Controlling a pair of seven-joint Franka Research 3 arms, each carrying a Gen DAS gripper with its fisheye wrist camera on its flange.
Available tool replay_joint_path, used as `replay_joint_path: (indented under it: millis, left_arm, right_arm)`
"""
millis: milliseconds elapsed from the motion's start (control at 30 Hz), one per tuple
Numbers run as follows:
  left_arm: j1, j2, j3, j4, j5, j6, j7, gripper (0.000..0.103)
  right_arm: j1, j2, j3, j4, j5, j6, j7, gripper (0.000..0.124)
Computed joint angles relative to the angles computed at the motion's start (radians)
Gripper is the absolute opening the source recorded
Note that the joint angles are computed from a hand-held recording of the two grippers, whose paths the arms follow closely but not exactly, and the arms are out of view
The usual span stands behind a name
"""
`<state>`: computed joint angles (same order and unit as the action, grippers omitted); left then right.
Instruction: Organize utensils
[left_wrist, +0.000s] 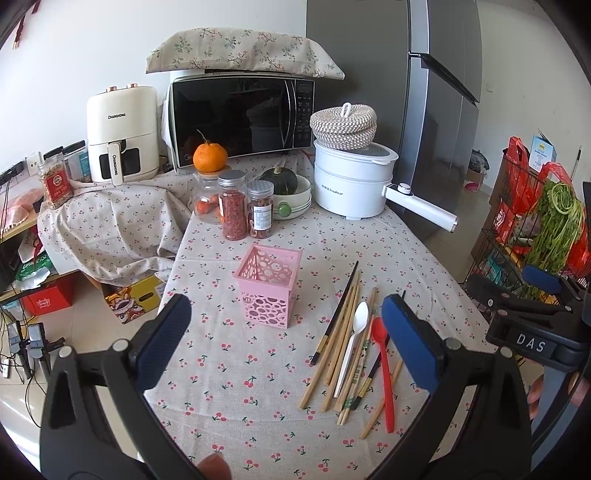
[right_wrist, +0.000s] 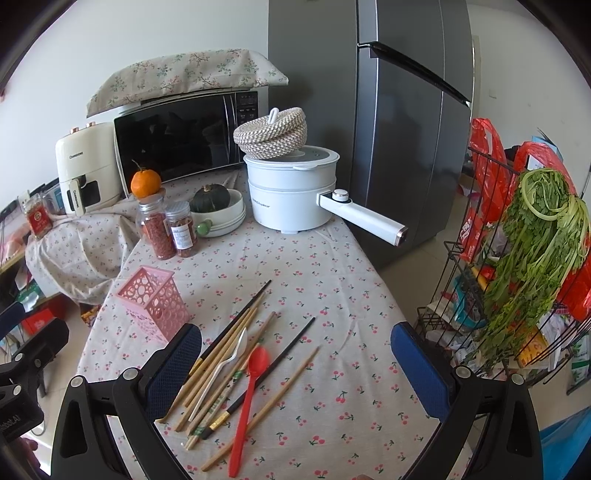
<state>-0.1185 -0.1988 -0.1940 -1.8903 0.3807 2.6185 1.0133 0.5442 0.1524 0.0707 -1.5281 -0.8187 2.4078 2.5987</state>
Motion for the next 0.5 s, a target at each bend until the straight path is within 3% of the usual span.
replay_joint_path:
  millis: [500]
  left_arm:
    - [-0.009, 0.001, 0.004, -0.002, -0.031, -0.003, 0.026, 0.102]
  right_arm:
    - [-0.001, -0.001, 0.001, -0.006, 0.004, 0.001, 0.0, 0.103]
